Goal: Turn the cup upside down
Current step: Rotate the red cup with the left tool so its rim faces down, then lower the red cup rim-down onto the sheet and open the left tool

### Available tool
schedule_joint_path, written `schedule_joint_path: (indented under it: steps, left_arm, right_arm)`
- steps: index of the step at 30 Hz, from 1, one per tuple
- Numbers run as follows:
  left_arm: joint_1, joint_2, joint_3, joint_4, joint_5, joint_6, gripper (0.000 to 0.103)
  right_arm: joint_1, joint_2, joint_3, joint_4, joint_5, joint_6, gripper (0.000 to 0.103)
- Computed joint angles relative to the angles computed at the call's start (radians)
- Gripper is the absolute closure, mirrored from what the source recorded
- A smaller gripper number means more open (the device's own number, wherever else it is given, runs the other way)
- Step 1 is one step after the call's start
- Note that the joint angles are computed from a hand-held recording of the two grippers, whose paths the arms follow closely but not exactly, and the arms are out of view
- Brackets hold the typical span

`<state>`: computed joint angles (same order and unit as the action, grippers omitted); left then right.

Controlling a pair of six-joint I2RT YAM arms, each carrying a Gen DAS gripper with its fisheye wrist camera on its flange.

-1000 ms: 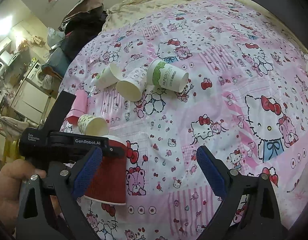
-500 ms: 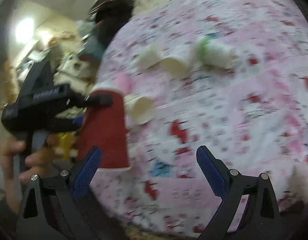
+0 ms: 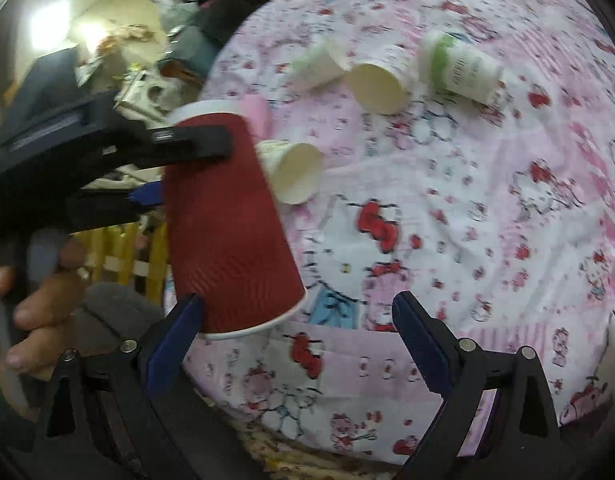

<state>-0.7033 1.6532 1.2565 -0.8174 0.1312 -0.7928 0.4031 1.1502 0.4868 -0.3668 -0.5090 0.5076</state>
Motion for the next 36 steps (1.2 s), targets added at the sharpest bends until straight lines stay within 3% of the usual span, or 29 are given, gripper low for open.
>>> schedule_joint_path:
  steps: [10, 15, 19, 21, 24, 29, 36]
  left_arm:
    - [-0.042, -0.002, 0.020, -0.017, -0.038, 0.035, 0.040]
    - [-0.060, 0.051, 0.067, -0.035, -0.174, 0.050, 0.040]
    - [-0.049, 0.122, 0.087, 0.024, -0.148, 0.044, 0.040]
    - [-0.071, 0.180, 0.122, 0.028, -0.202, 0.060, 0.040]
    - [-0.077, 0.232, 0.138, 0.060, -0.219, 0.039, 0.040]
    - [-0.103, 0.285, 0.148, 0.085, -0.334, 0.051, 0.040]
    - [-0.101, 0.262, 0.082, 0.149, -0.327, 0.066, 0.038]
  right_arm:
    - [0.018, 0.115, 0.060, -0.043, 0.211, -0.020, 0.005]
    - [-0.038, 0.043, 0.036, -0.062, 0.204, -0.022, 0.005]
    - [-0.161, -0.083, 0.001, -0.120, 0.194, -0.033, 0.005]
    - [-0.208, -0.116, -0.007, -0.137, 0.185, -0.036, 0.005]
    - [-0.277, -0.137, -0.017, -0.152, 0.147, -0.047, 0.005]
    - [-0.334, -0.126, -0.018, -0.161, 0.093, -0.070, 0.005]
    - [-0.324, -0.129, -0.015, -0.158, 0.085, -0.066, 0.005]
